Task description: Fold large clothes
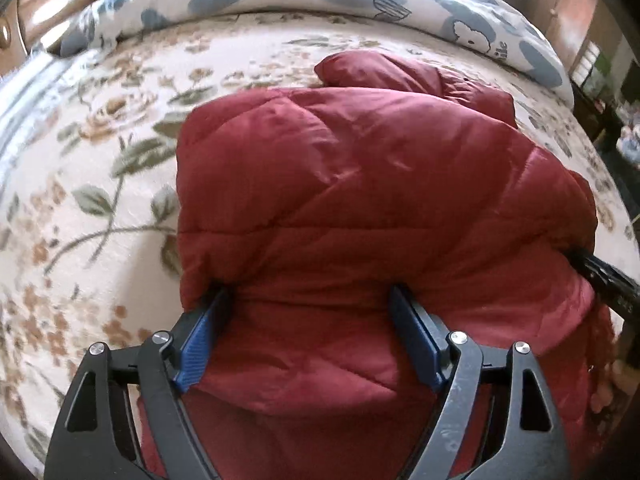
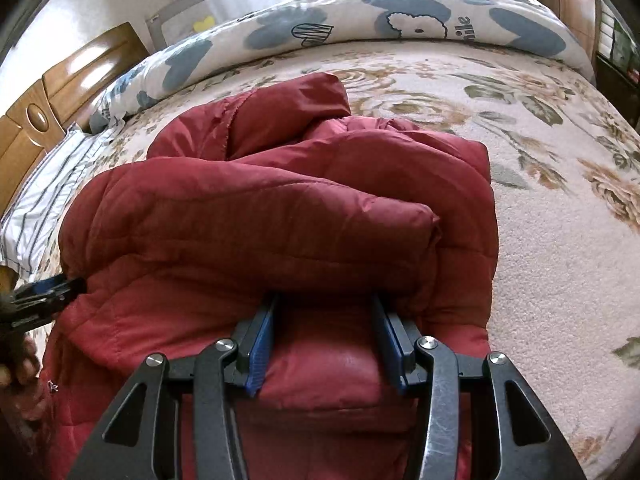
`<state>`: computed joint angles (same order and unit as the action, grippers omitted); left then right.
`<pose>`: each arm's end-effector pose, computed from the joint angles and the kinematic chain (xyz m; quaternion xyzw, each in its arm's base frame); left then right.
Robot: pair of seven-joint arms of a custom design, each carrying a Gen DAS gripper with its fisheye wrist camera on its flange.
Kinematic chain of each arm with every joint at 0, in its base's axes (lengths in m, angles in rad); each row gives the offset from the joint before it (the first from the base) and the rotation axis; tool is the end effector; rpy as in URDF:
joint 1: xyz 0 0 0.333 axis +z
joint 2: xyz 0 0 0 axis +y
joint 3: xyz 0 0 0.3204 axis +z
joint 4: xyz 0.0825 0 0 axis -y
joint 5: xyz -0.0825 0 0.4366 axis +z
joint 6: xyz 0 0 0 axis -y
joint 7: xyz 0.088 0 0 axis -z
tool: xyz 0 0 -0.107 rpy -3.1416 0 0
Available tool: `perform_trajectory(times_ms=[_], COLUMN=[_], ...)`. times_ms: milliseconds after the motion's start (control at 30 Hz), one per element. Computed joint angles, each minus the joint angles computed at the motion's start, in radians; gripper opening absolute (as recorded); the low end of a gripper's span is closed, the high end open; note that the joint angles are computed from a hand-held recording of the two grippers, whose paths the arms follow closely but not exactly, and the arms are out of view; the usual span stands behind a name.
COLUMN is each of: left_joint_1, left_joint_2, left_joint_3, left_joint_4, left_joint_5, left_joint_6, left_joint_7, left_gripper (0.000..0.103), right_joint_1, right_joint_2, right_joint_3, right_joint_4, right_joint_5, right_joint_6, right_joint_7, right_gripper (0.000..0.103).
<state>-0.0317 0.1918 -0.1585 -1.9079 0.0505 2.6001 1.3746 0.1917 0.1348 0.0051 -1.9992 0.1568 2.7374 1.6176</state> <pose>0.6773 -0.1264 0.4326 -0.6780 0.6917 -0.2044 0.1421 0.6592 0.1251 0.4375 -0.6827 0.6660 -0.1422 0.2648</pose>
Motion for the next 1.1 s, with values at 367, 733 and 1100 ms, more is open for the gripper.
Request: perform_trajectory(times_ms=[367,733,1100], left_joint_1=[0.002,0.000,-0.011], left_joint_2=[0.015,-0.021,-0.140], left_joint_3=[0.003,0.009,0.022], left_joint_4=[0.002,-0.004,-0.096], left_joint_5=[0.004,0.021,0.105], left_joint_6=[0.003,-0.051,-0.072], left_joint_7=[-0.014,-0.053,-0.103], left_gripper=[0.094,0.094,0.094], right_joint_1=[-0.001,-0.009,-0.019], right_joint_2=[0.013,-0.001,-0.155], right_joint_3=[0.000,0.005,0.012], right_joint_4=[0.010,0.018,-0.105], right_joint_5=[0.009,0.048,0.138], right_joint_6=[-0.020,-0.049,-0.056], right_joint_7=[0.005,-0.020,-0.080], right_gripper=[0.047,0.049,0.056])
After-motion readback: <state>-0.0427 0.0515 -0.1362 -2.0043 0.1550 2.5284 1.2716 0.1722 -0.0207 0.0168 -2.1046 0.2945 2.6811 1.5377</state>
